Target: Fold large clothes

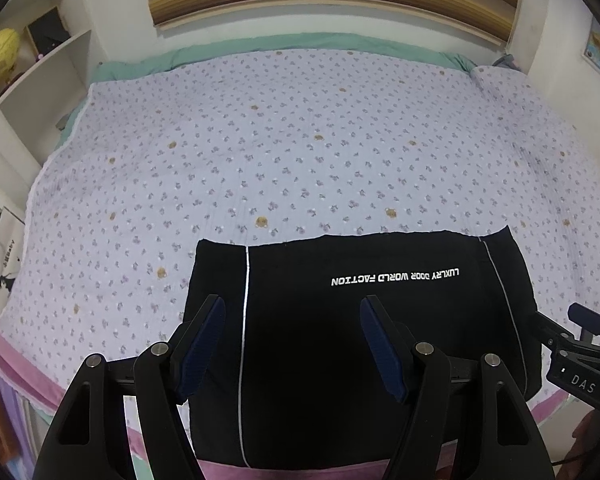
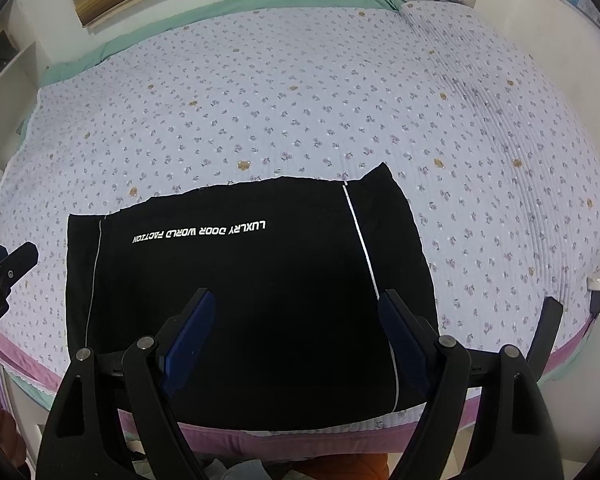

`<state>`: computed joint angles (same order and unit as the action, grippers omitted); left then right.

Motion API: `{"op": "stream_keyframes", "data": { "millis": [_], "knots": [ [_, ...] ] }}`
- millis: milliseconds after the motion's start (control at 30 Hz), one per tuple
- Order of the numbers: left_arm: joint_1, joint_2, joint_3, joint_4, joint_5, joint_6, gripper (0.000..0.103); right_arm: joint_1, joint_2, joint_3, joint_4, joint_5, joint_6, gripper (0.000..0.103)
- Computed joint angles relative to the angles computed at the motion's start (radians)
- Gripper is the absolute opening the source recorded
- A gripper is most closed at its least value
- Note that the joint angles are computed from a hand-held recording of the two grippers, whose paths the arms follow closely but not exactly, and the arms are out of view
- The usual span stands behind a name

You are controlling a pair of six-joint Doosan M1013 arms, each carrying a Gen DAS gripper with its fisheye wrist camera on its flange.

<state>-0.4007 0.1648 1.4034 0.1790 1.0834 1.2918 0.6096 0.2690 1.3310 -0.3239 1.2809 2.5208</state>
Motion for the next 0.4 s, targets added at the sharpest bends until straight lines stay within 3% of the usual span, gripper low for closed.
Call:
{"op": "stream_keyframes", "data": {
  "millis": [200, 400],
  "knots": [
    [0.004, 0.003, -0.001, 0.003, 0.002, -0.007, 0.071, 0.000, 0.007, -0.007, 0.004, 0.000, -0.017, 0.085],
    [-0.008, -0.014, 0.022, 0.094, -0.052, -0.039, 0.071, -0.004, 0.014, -0.014, 0.011, -0.002, -0.020, 0.085]
  ]
}}
